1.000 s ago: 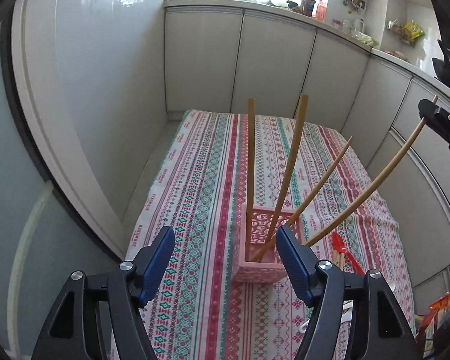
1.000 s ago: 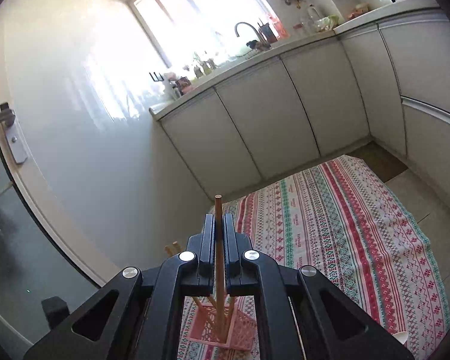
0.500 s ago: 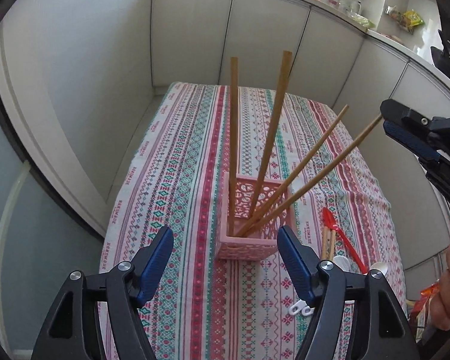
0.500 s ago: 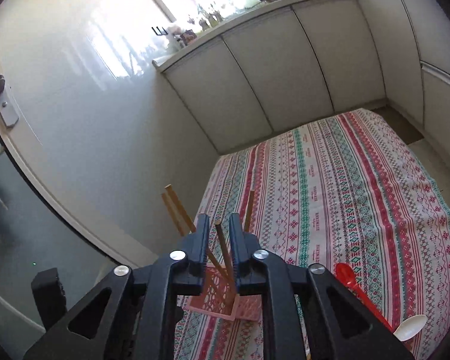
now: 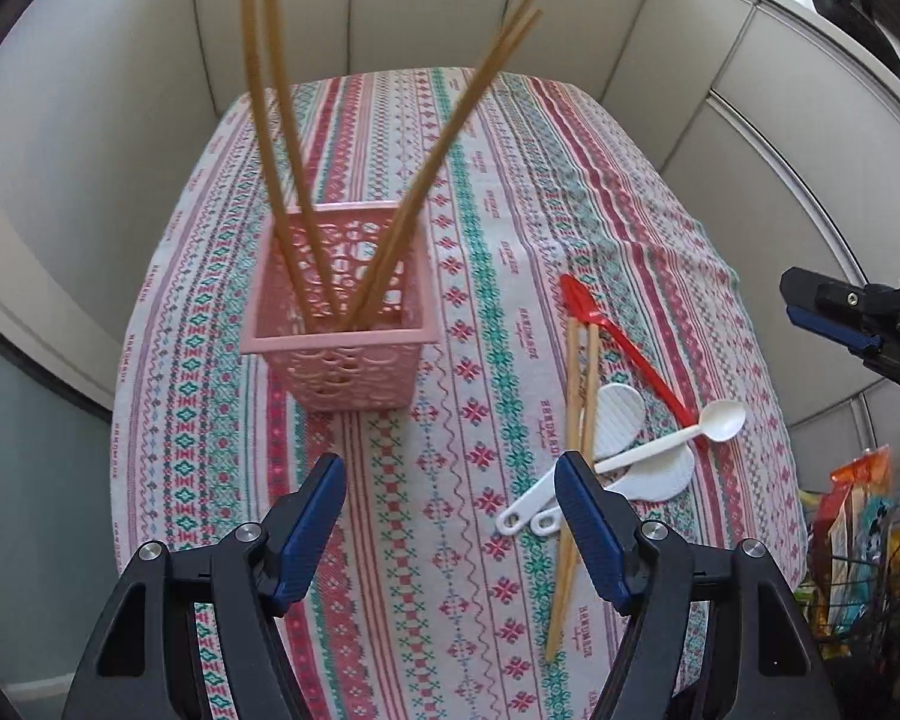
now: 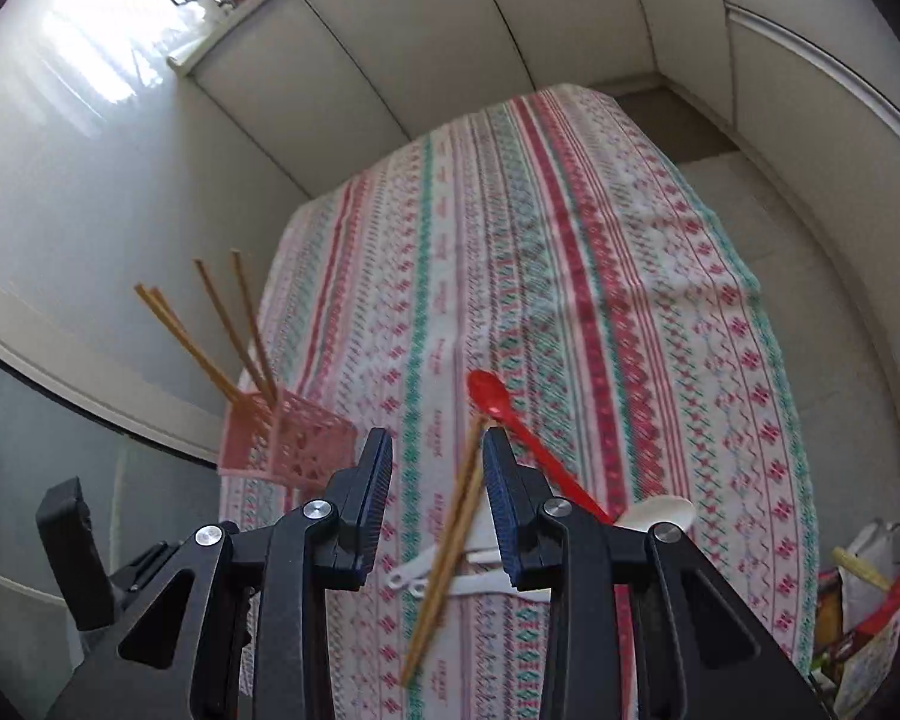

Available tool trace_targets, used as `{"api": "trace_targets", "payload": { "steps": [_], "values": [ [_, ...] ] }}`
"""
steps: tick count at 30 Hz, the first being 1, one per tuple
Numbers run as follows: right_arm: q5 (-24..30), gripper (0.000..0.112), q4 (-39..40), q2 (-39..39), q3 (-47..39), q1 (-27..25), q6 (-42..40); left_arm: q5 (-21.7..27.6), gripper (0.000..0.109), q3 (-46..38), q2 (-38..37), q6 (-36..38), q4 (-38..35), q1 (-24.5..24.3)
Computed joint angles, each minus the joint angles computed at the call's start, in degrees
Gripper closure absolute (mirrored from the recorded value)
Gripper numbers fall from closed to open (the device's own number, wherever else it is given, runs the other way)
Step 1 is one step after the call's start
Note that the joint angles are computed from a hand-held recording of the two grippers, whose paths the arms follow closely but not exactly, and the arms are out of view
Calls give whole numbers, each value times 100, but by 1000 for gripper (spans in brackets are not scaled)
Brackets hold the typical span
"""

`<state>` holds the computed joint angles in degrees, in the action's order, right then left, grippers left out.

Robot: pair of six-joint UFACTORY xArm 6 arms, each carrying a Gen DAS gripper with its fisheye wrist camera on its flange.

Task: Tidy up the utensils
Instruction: 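Move both open tools back toward the utensil pile, then close the left tool on a wooden chopstick lying on the cloth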

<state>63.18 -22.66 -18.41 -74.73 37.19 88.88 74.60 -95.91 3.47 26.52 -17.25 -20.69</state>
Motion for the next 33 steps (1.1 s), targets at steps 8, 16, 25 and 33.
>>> {"api": "trace_targets", "payload": {
  "steps": [8,16,25,33],
  "values": [
    [168,75,854,-810,994,-111,-79,21,35,195,22,-161,275,-561],
    [99,60,1349,-1243,1552,-257,-205,-258,52,57,452,-660,497,-889],
    [90,59,1628,-1508,1927,-405,-120,-372,92,-417,1080,-1076,547,-1180],
    [-95,59,1762,-1633,2117,-493,-88,-447,96,-734,1433,-1326,649,-1267]
  ]
}}
